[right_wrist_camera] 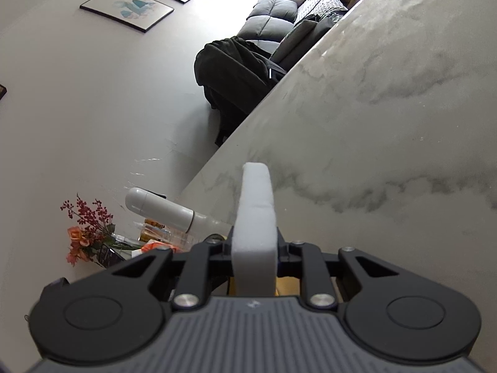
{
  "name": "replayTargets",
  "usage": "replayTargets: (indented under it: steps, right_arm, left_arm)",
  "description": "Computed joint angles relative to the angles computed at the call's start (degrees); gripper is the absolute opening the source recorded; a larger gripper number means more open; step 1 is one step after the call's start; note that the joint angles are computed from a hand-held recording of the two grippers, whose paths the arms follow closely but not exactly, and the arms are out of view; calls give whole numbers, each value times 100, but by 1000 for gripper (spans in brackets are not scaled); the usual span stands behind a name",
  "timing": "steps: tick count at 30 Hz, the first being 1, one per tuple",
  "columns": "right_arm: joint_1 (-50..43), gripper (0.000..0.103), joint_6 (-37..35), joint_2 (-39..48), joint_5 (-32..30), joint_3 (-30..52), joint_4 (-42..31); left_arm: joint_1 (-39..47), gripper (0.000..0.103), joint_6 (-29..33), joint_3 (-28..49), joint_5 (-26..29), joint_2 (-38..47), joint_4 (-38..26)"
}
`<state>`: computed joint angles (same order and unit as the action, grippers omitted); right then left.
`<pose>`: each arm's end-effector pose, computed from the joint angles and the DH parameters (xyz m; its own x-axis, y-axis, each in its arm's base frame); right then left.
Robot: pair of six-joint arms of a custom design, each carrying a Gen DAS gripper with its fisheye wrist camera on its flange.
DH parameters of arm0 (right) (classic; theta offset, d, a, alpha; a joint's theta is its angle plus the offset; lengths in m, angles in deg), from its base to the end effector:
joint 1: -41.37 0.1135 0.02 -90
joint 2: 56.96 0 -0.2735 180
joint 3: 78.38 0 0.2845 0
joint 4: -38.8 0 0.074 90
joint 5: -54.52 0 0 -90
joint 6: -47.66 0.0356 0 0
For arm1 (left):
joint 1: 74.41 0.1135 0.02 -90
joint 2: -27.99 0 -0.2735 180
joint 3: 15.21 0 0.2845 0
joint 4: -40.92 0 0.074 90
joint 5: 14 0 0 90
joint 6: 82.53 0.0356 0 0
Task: Clean bowl
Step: 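Hold the bowl rim with the left gripper while the right gripper scrubs the inner wall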
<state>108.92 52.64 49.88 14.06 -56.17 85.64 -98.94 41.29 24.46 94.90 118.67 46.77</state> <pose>0.1024 0.1769 0.0325 -0.3484 0.8496 -0.3959 0.2652 0.4944 0.8278 0.2483 -0.1260 0.0895 -0.2017 0.6708 -0.7137 0.8580 0.4724 0.2016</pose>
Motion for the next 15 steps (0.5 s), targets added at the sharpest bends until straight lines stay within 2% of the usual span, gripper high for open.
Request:
replayTargets:
  steps: [6, 9, 11, 15]
  right_arm:
    - [486, 22, 644, -717, 312, 90, -1525]
    - [766, 22, 1022, -888, 459, 176, -2149]
    - [860, 22, 1163, -847, 513, 204, -2238]
    - [859, 22, 1130, -627, 553, 134, -1788]
  left_arm:
    - [-170, 45, 17, 88, 1, 152, 36]
    - [-192, 46, -7, 153, 31, 196, -18]
    - [-210, 46, -33, 149, -7, 186, -13]
    - [-242, 46, -76, -121, -113, -118, 212]
